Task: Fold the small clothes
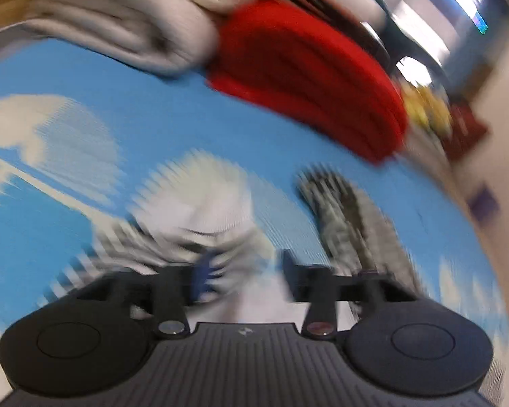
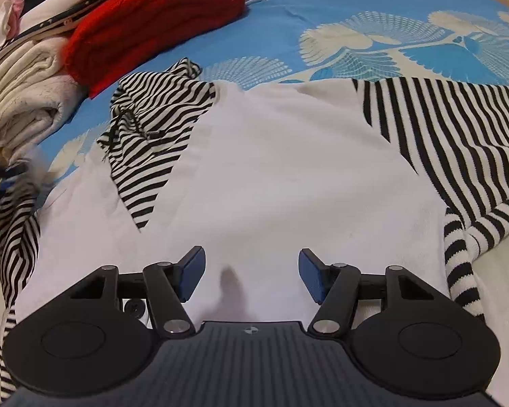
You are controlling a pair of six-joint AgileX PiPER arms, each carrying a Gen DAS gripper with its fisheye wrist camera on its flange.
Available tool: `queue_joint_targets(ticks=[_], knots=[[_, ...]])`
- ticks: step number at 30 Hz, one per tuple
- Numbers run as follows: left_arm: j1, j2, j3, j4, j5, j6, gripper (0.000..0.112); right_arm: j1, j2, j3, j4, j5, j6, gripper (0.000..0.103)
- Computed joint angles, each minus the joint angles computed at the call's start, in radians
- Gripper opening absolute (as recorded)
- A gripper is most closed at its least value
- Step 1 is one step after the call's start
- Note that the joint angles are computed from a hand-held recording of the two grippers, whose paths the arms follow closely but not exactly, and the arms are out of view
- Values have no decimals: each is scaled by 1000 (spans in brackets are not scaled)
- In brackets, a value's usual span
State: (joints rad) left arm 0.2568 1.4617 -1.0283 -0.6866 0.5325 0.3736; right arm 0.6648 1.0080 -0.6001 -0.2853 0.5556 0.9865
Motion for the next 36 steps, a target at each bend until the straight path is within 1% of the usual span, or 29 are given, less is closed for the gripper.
queue_joint_targets(ticks=[1,2,3,4,5,6,7,8,9,11,12,14,16,18,19,21,23,24,25,28,30,31,33,34,36], knots=[[-32,-31,41,12,-26,-5,75,8,-2,-3,-14,7,6,63],[-34,-63,75,-14,-35,30,81,18,-5,-4,-34,14,17,63],[-3,-103,110,-80,-29,105,83,26,-9,-4,-52,22,27,63],[56,-136,131,-156,-6,192,85,34,-14,-4,-67,28,34,63],[114,-155,136,-198,8,240,89,40,-17,-5,-80,34,44,63],[176,-163,123,-207,17,250,91,42,-16,-6,-80,36,46,63],[241,-162,111,-195,7,239,91,38,-15,-7,-65,33,33,63],[272,-129,69,-144,2,190,91,35,-11,-7,-53,30,24,63],[310,-90,25,-111,35,165,91,32,-4,-8,-39,25,9,63],[381,29,-83,-125,162,174,91,45,15,-9,-43,21,14,63],[387,76,-119,-128,193,160,91,59,26,-10,-64,23,34,63],[367,123,-137,-139,188,148,91,93,45,-10,-129,30,90,63],[322,199,-198,-115,212,117,91,128,62,-12,-205,43,150,63],[257,272,-265,-40,223,50,90,152,79,-15,-254,56,179,63],[224,286,-275,-8,208,28,86,162,85,-16,-273,61,189,63],[184,267,-242,-13,151,81,8,180,97,-18,-305,74,200,63],[182,205,-186,-42,97,140,9,186,98,-20,-309,80,189,63],[199,164,-159,-61,77,159,9,184,96,-20,-305,83,184,63],[238,125,-138,-83,75,186,9,177,89,-20,-292,84,173,63],[419,20,-91,-69,66,167,9,144,67,-22,-235,75,141,63],[549,-29,-55,-50,37,149,9,131,49,-21,-214,72,136,63],[646,-38,-37,-82,52,170,9,134,44,-21,-216,75,143,63],[803,-24,-11,-138,107,183,9,150,39,-22,-242,84,170,63],[862,-12,4,-162,137,201,9,158,39,-22,-256,90,182,63],[941,2,43,-125,155,184,9,167,43,-22,-271,94,196,63]])
